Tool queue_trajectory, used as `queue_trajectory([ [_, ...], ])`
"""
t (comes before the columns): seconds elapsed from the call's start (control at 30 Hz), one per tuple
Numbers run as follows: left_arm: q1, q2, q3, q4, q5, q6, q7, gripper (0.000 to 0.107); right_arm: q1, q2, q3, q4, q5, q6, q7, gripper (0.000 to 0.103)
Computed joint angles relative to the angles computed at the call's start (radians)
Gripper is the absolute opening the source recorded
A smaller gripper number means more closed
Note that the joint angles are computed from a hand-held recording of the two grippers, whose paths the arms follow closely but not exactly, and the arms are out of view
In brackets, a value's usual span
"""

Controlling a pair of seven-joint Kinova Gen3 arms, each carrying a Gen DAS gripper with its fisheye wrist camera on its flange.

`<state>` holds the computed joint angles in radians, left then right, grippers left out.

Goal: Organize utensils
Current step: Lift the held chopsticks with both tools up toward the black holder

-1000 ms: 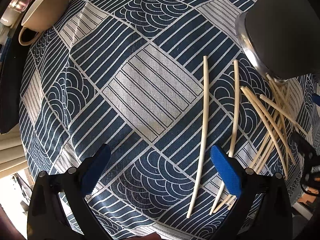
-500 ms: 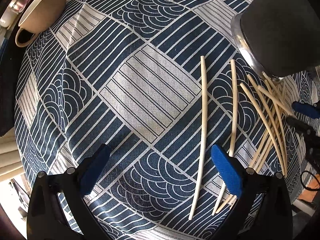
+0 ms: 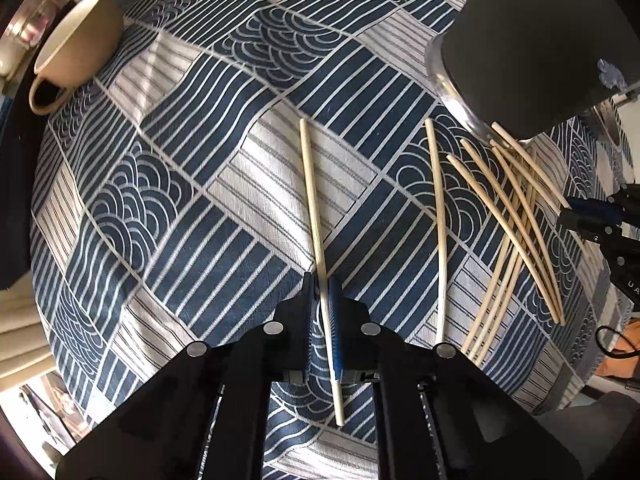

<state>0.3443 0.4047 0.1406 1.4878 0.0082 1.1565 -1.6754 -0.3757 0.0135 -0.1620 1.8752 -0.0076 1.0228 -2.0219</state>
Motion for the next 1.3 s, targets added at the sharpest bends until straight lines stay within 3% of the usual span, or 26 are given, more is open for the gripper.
queue_trajectory([
  [0.37,-0.088,-0.080,-0.007,0.119,0.059,-0.011,-0.102,0.005,0.026,-0.117,-0.007,0.037,-0.071,-0.015,-0.063,0.007],
  [0.5,-0.116,-0.128,-0.015,0.159,0.067,-0.021,-0.130,0.005,0.015,-0.114,-0.034,0.042,-0.017,-0.023,-0.107,0.008],
  [0.73,-0.163,-0.232,-0.026,0.222,0.099,0.011,-0.181,0.005,0.013,-0.032,-0.007,0.069,-0.071,-0.113,-0.031,0.014],
  [1.0,-0.239,-0.378,-0.071,0.349,0.122,0.051,-0.267,0.005,-0.006,0.023,-0.004,0.050,-0.007,-0.111,-0.039,0.015],
  [1.3,-0.301,-0.504,-0.117,0.444,0.126,0.096,-0.354,0.005,-0.096,0.078,-0.026,0.012,0.167,-0.078,-0.170,0.012],
])
